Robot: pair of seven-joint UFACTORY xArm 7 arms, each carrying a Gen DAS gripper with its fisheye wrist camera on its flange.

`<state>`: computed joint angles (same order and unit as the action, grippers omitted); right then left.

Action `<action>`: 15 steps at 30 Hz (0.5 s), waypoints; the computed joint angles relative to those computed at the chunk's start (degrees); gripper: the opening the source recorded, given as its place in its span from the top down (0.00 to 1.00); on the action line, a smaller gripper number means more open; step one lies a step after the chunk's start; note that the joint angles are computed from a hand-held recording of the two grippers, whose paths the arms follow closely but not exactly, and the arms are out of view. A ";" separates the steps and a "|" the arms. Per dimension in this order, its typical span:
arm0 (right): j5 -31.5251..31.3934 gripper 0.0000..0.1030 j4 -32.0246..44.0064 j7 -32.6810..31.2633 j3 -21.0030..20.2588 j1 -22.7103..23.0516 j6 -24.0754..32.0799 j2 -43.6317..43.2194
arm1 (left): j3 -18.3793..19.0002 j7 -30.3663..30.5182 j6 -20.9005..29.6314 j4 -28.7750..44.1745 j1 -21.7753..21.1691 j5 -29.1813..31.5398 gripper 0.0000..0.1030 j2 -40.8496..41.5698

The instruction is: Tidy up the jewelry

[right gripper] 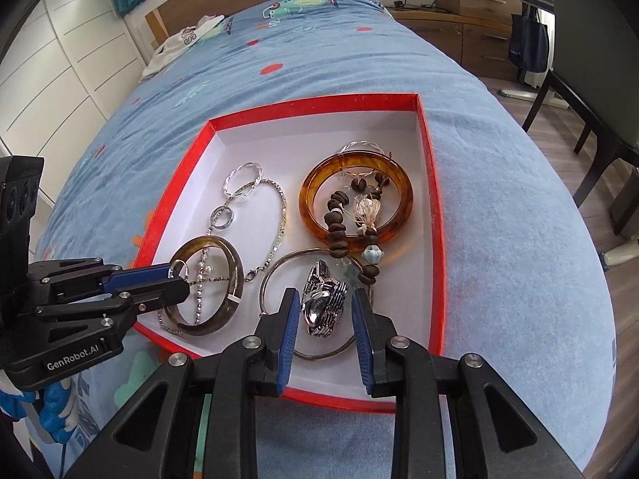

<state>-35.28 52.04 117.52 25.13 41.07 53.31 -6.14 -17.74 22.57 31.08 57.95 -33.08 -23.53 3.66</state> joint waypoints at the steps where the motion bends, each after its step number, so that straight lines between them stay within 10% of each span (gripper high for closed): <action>1: 0.06 0.73 0.44 0.24 0.25 0.17 0.81 0.04 | 0.04 0.70 0.26 -0.24 0.20 -0.82 0.83 -0.68; 15: -5.49 0.56 16.86 1.39 2.09 5.54 16.65 6.06 | 5.58 5.28 0.69 -10.59 0.39 -8.42 0.66 -17.58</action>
<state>-40.77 68.90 118.91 27.22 46.61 69.97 -0.08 -12.16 27.86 31.76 47.37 -32.69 -31.95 -13.92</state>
